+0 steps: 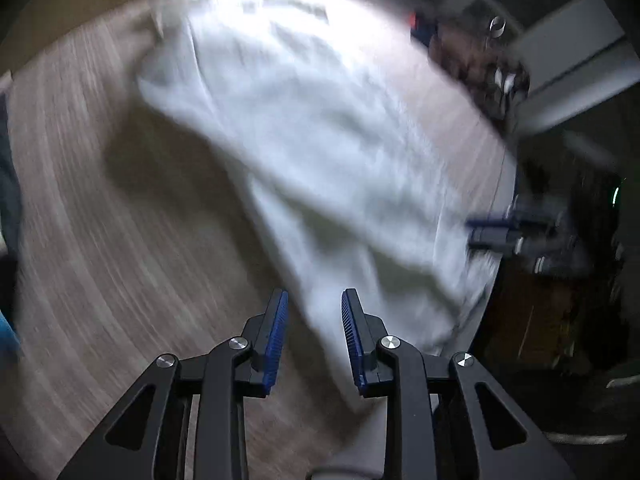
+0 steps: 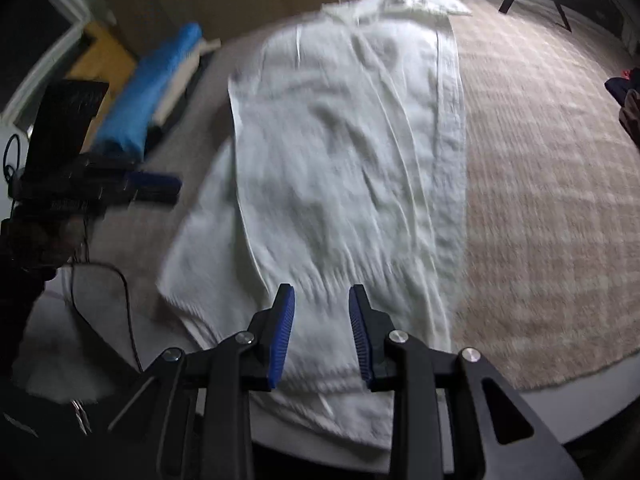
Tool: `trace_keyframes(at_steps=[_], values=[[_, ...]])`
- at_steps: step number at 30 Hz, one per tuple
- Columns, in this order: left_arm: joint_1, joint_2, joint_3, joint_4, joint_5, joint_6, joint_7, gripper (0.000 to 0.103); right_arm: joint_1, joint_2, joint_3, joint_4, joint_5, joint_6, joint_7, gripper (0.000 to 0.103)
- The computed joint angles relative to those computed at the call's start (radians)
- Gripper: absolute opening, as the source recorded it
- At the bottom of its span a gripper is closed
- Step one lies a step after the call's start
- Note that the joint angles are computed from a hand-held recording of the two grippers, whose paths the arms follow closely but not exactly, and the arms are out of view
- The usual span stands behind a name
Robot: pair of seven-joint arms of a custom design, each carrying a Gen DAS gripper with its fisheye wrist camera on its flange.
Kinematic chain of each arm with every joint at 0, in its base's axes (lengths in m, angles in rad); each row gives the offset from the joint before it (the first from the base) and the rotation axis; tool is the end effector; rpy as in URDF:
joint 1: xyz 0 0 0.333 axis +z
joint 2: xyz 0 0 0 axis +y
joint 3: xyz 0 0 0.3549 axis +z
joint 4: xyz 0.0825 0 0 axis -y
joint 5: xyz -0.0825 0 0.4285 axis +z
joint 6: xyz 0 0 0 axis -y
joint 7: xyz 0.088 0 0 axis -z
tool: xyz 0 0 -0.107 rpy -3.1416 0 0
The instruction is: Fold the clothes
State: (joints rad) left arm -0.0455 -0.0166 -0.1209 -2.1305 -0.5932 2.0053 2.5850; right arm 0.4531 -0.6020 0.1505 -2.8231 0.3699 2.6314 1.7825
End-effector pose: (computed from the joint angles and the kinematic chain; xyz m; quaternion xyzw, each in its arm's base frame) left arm 0.5538 -0.1272 0.4311 0.3199 -0.9104 0.2221 0.1394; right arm 0.3202 0.2061 0.4126 -0.7228 0.6557 -0.0042 0.2183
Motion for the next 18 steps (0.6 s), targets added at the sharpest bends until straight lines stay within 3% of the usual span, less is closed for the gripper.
trace_keyframes(at_steps=[3,7,10,12,13,16,18], values=[[-0.010,0.103,-0.021,0.130,-0.097,0.043,-0.025,0.025,0.017,0.050,-0.015,0.017,0.032,0.060,-0.014,0.028],[-0.007,0.267,-0.079,0.299,-0.165,0.100,-0.065,0.025,0.012,0.083,-0.010,0.029,0.020,0.040,-0.023,0.028],[-0.028,0.365,-0.093,0.381,-0.039,0.178,-0.158,0.025,0.013,0.081,-0.019,0.033,0.019,0.026,-0.044,0.027],[-0.041,0.430,-0.086,0.433,0.076,0.161,-0.251,0.016,0.018,0.069,-0.035,0.030,0.031,0.012,-0.071,0.026],[-0.021,0.435,-0.100,0.429,0.069,0.163,-0.232,0.008,0.019,0.066,-0.039,0.029,0.037,0.007,-0.080,0.026],[0.021,0.443,-0.132,0.466,0.088,0.110,-0.253,0.008,0.012,0.061,-0.038,0.033,0.039,-0.012,-0.102,0.026],[0.043,0.443,-0.157,0.484,0.057,0.125,-0.244,0.010,0.005,0.070,-0.034,0.044,0.044,-0.020,-0.099,0.026]])
